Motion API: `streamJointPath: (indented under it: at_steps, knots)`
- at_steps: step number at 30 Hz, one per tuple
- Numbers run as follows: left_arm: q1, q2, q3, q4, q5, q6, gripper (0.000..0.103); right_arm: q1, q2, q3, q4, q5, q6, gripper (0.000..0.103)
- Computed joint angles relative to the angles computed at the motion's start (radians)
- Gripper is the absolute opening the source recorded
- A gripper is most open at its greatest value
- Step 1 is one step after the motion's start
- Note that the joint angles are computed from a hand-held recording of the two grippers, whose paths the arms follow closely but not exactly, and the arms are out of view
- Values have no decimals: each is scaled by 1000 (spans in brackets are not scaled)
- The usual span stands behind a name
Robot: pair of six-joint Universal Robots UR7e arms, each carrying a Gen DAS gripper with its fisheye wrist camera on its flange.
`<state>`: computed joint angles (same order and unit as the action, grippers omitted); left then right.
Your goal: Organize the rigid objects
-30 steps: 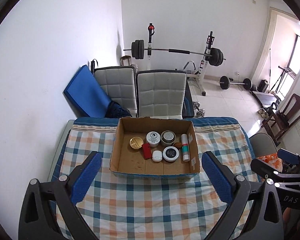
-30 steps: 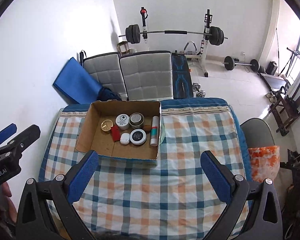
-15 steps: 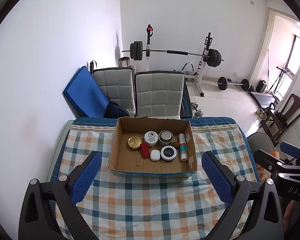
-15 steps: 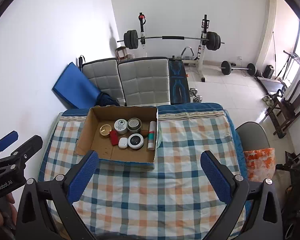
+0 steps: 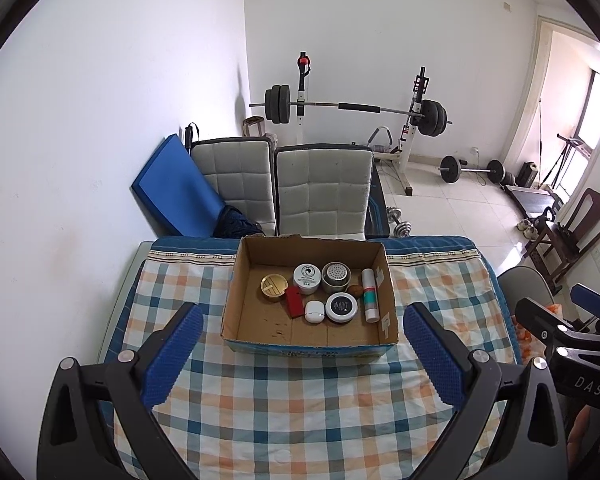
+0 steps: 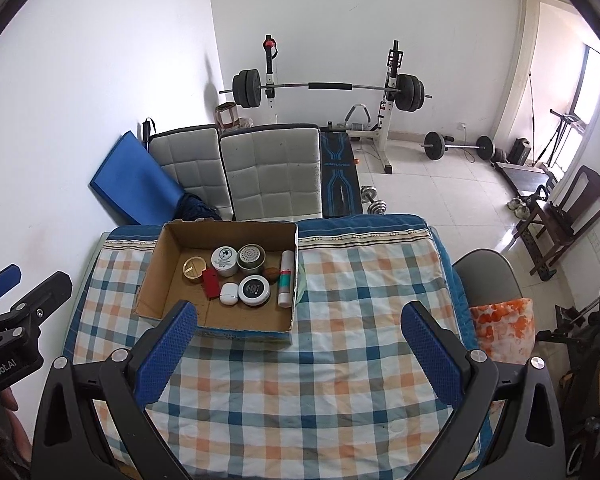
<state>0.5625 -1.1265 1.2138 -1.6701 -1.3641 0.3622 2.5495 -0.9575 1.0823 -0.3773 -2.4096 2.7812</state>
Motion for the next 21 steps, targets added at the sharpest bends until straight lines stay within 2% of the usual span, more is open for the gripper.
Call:
streamJointPath:
  at_steps: [7,21]
  knots:
    - [0,-4,8,-4,3,-2,103,9,17,-20,40,17,50,103]
    - [3,-9,16,-8,-6,12,103,10,15,-7,28,25,63,103]
